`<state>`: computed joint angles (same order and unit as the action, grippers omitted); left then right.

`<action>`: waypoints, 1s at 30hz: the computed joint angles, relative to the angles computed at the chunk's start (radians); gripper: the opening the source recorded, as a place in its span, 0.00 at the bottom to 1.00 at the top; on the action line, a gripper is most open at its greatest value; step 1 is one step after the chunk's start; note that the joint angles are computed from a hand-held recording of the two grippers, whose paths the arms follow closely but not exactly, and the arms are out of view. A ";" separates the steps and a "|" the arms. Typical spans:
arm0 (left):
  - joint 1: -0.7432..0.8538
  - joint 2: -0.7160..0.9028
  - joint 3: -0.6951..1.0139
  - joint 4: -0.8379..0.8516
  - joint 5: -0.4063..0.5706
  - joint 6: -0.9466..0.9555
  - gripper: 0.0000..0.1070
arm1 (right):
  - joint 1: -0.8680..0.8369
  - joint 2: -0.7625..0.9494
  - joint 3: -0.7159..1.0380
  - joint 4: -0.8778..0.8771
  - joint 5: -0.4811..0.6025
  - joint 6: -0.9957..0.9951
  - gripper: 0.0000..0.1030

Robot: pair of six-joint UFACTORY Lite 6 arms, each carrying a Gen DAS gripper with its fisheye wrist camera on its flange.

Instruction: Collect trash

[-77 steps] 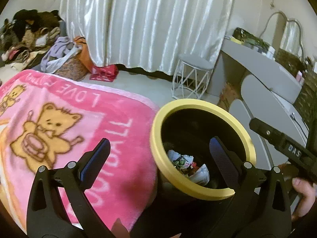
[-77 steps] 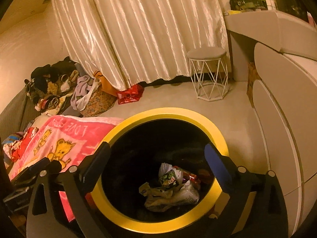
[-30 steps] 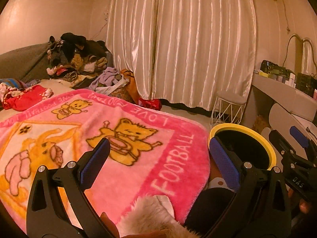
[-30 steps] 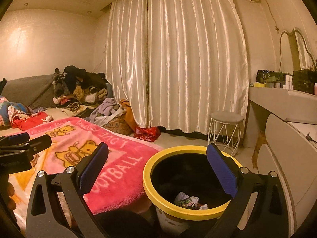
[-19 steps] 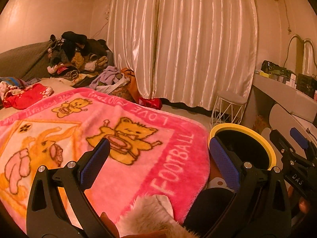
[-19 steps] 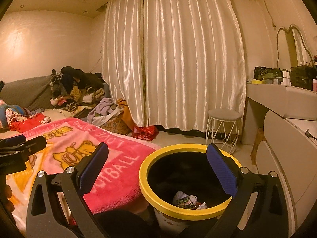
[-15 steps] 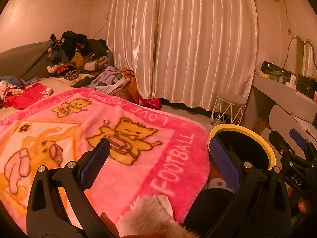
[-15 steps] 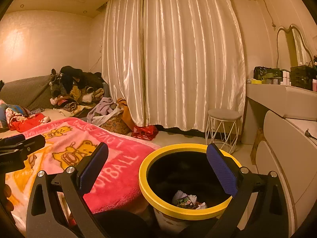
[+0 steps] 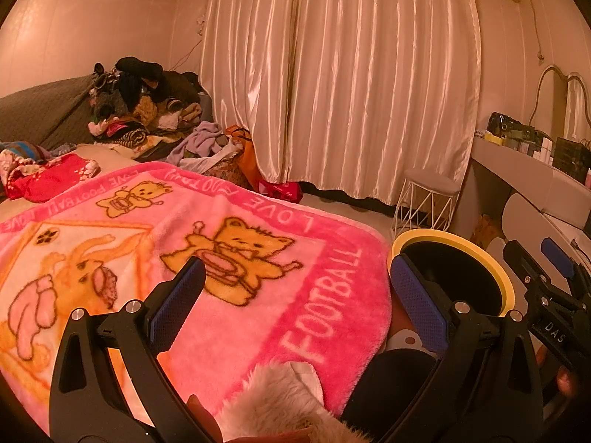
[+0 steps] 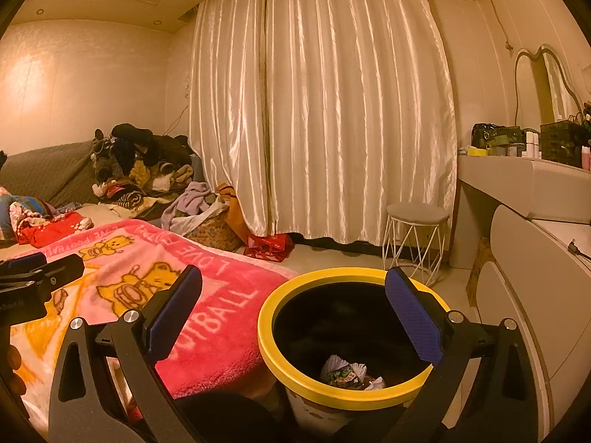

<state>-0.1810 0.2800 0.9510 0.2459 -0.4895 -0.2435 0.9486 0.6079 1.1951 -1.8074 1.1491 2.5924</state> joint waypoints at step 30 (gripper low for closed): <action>-0.016 0.011 -0.018 -0.037 -0.006 0.027 0.86 | -0.008 -0.013 -0.015 0.000 -0.002 0.010 0.94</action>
<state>-0.1966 0.2908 0.9335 0.2085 -0.4953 -0.2165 0.9404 0.5950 1.1799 -1.8070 1.1469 2.6021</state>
